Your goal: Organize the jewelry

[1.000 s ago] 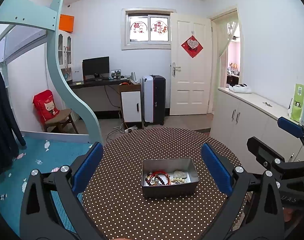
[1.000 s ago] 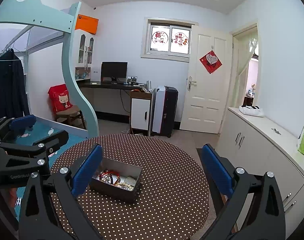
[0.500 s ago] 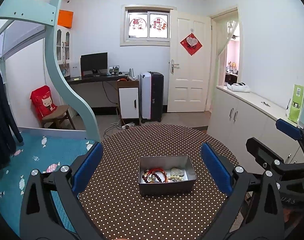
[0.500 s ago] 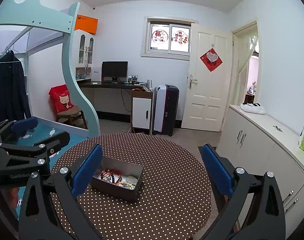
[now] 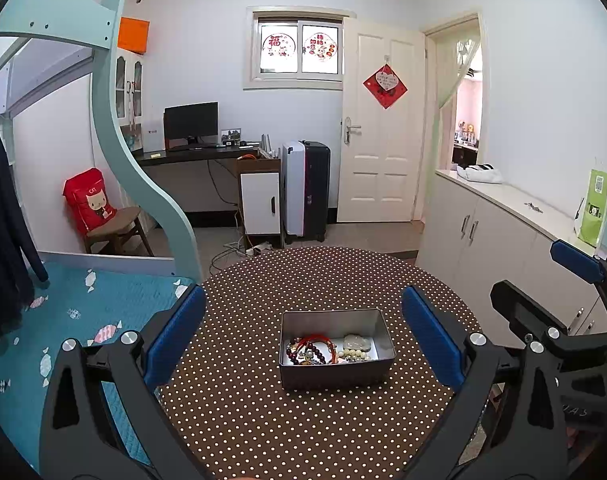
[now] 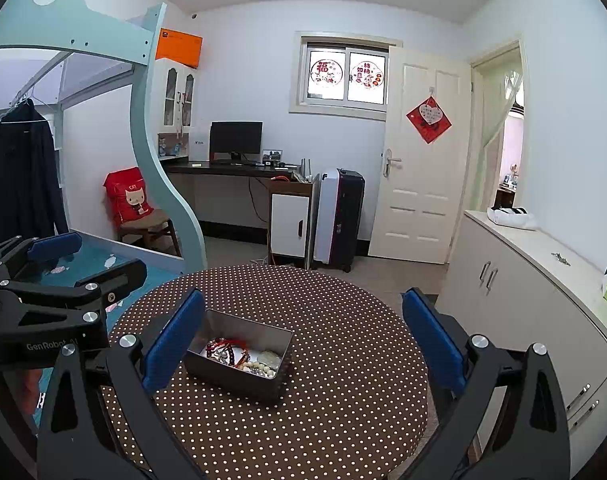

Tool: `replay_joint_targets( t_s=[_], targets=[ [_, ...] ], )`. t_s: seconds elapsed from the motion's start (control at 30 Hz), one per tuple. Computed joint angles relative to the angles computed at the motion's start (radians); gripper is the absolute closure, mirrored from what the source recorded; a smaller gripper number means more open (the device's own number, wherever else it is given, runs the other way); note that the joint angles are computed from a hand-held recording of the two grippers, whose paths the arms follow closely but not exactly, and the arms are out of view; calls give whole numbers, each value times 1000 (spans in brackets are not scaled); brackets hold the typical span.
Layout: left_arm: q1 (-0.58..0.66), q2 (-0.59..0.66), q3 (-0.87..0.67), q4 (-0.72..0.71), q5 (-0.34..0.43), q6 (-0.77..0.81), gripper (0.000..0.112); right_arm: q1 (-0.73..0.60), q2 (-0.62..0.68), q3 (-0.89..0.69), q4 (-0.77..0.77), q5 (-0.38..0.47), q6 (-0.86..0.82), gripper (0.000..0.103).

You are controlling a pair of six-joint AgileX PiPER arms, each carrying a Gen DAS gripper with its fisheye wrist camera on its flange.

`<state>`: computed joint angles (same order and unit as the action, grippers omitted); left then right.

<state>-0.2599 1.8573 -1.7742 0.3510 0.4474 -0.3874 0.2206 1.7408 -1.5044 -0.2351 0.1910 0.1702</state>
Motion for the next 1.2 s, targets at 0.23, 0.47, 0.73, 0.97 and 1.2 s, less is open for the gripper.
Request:
replay_joint_targets(
  t_s=[0.23,0.47,0.73,0.97,1.2],
  targets=[
    [-4,11,-12,19,10,-3,14,-2,3,-6,-20,9,27,7],
    [9,18,-27,-28,20,42,14,-4,2,-2,2,8,6,7],
    [5,33,-52,-23,40,41,14,-6,11,-12,25,19,-12,7],
    [6,35,-52,-11,45,32,14,-9,21,-25,63,27,-53,7],
    [5,40,-54,-7,46,34,14,-7,28,-31,45,31,-35,7]
  ],
)
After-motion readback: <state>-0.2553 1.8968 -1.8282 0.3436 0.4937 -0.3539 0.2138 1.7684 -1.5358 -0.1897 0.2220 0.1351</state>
